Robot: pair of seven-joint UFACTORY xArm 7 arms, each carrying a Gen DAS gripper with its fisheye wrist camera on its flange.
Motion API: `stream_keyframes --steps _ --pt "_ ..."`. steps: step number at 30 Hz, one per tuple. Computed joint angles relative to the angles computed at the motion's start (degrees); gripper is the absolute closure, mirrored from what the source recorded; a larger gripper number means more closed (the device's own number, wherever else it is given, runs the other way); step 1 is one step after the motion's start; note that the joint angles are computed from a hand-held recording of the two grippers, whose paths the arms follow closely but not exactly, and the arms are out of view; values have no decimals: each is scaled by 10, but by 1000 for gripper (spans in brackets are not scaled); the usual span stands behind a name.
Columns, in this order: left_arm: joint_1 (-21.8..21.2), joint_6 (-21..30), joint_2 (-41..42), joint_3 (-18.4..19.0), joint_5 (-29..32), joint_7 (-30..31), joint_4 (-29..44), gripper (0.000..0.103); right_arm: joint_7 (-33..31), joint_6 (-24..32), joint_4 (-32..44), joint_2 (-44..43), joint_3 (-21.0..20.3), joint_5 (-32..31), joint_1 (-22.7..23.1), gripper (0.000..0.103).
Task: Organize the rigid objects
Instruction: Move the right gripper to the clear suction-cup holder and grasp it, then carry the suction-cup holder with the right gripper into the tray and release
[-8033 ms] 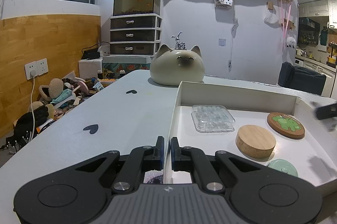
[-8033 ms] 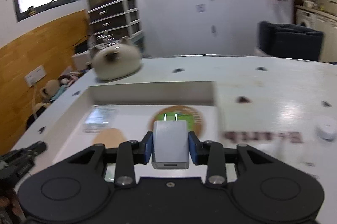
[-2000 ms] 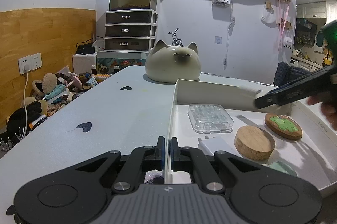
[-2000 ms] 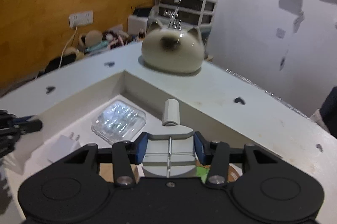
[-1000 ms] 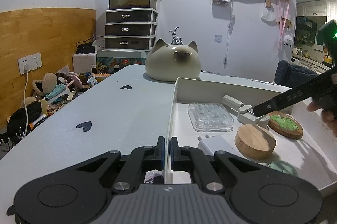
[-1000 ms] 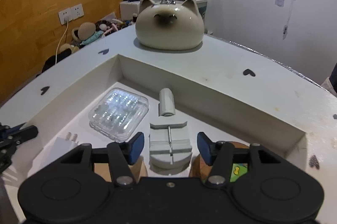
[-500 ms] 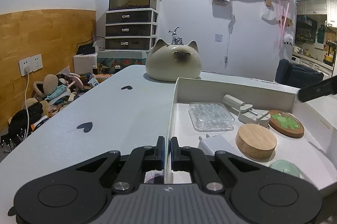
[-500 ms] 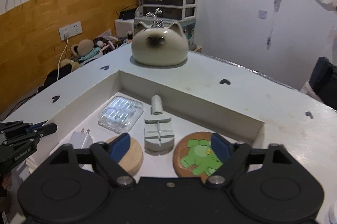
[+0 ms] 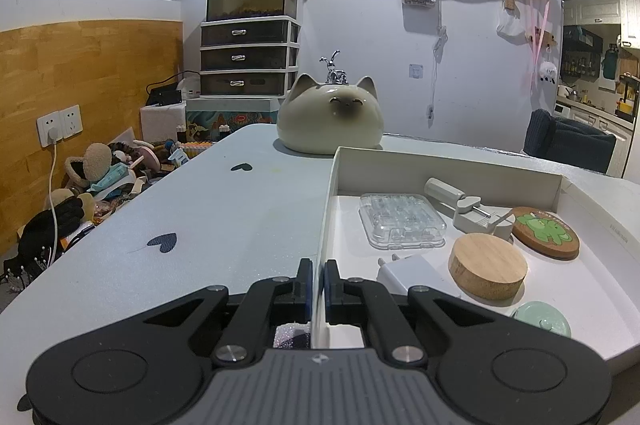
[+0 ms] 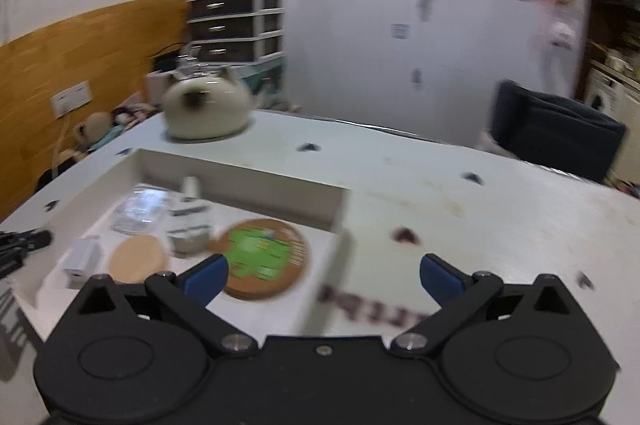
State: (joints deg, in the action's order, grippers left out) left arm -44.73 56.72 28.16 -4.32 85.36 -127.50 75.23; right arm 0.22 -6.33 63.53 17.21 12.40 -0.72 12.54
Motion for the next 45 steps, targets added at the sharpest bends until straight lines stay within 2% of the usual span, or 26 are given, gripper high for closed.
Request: stream_keyframes --steps 2,3,6,7,11,14,17,20,23,26,28,30,31,32,33,39,45 --pt "0 0 0 0 0 0 -1 98 24 -10 -20 -9 -69 8 52 0" --pt "0 0 0 0 0 0 0 98 32 -18 -28 -10 -91 10 66 0" --pt "-1 0 1 0 -1 1 1 98 38 -61 -60 -10 -217 48 180 0" --pt "-1 0 0 0 0 1 0 98 32 -66 -66 -9 -234 65 197 0" --pt "0 0 0 0 0 1 0 98 29 -76 -86 -8 -203 99 168 0" --pt "-1 1 1 0 -1 1 1 98 14 -86 -93 -1 -230 144 202 0" --pt "-1 1 0 1 -1 1 0 98 24 -108 -105 -1 -173 138 149 0" --pt "-1 1 1 0 -1 1 1 98 3 -118 -107 3 -193 191 186 2" --pt "-1 1 1 1 -1 1 2 98 5 -133 -105 9 -161 191 161 20" --pt "-1 0 1 1 -1 1 1 98 -33 -140 -92 21 -194 247 211 30" --pt "-1 0 -1 1 -1 0 -1 98 -37 -144 -87 25 -174 240 195 38" --pt "-1 1 0 0 -1 1 1 98 -22 -141 -85 28 -137 207 155 56" --pt "-1 1 0 0 -1 1 0 98 -18 -138 -82 30 -133 202 150 62" --pt "-1 1 0 0 -1 1 0 98 -14 -135 -81 31 -134 203 151 74" --pt "-1 1 -1 0 -1 1 0 98 -12 -135 -81 32 -136 204 152 79" --pt "-1 1 1 0 -2 2 1 98 -3 -156 -92 27 -133 201 149 89" --pt "-1 1 0 0 -1 2 0 98 63 -192 -111 12 -67 115 69 90"
